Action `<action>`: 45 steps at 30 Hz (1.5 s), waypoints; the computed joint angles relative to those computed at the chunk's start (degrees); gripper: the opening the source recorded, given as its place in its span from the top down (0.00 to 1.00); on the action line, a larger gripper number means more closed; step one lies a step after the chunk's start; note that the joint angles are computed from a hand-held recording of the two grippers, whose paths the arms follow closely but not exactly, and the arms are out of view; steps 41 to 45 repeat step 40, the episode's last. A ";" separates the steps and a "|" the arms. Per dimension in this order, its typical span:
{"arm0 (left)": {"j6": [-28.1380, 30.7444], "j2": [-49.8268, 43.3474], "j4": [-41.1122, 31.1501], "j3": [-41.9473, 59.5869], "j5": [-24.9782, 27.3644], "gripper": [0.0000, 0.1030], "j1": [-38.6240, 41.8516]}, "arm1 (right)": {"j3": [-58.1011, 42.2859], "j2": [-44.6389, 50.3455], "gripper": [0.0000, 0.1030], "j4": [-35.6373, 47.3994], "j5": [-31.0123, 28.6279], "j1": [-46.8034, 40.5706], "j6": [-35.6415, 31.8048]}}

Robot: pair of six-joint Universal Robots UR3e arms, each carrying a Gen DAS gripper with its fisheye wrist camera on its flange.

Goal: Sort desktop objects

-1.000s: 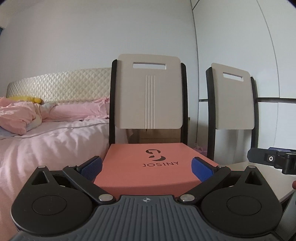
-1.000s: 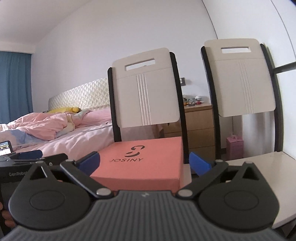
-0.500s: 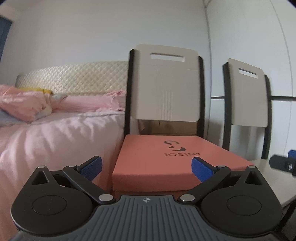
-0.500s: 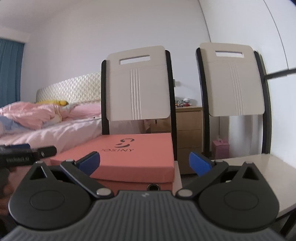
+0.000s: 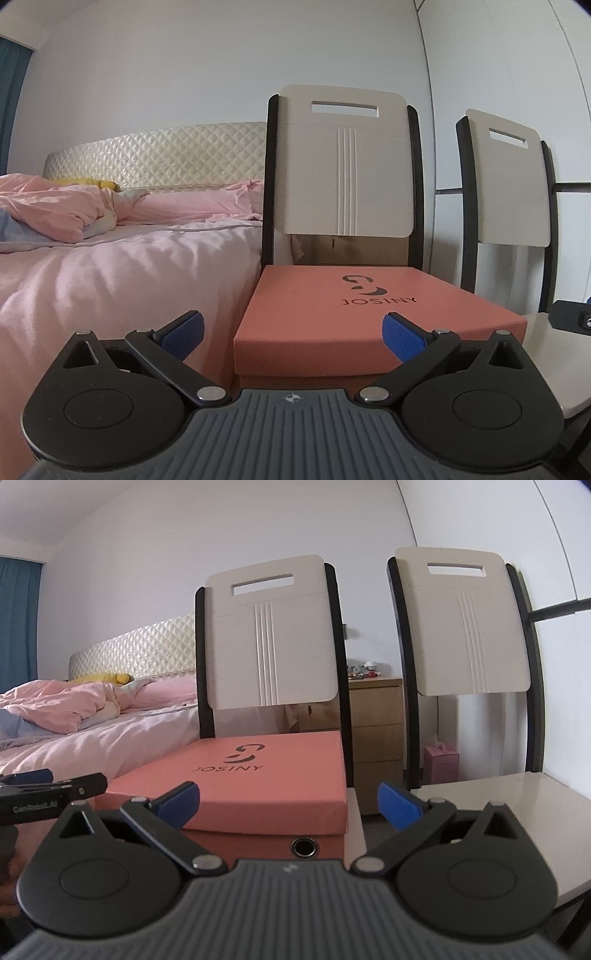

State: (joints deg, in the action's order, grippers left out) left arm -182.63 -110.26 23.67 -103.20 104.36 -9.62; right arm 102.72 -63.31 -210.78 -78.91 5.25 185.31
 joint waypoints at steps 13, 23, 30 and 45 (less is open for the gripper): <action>-0.01 -0.32 -0.50 0.40 1.78 0.00 -0.99 | 1.83 -1.23 0.00 -0.12 0.33 -0.21 0.56; -0.04 -0.47 -0.53 0.40 2.17 0.00 -1.40 | 2.71 -1.93 0.00 -0.15 0.23 -0.52 0.75; 0.54 -0.81 -0.95 0.91 2.58 0.00 -1.89 | 2.78 -2.06 0.00 -0.08 -0.47 -0.41 0.53; 0.42 -0.80 -1.38 1.00 3.18 0.00 -2.20 | 2.48 -1.84 0.00 0.12 -2.16 0.21 -0.11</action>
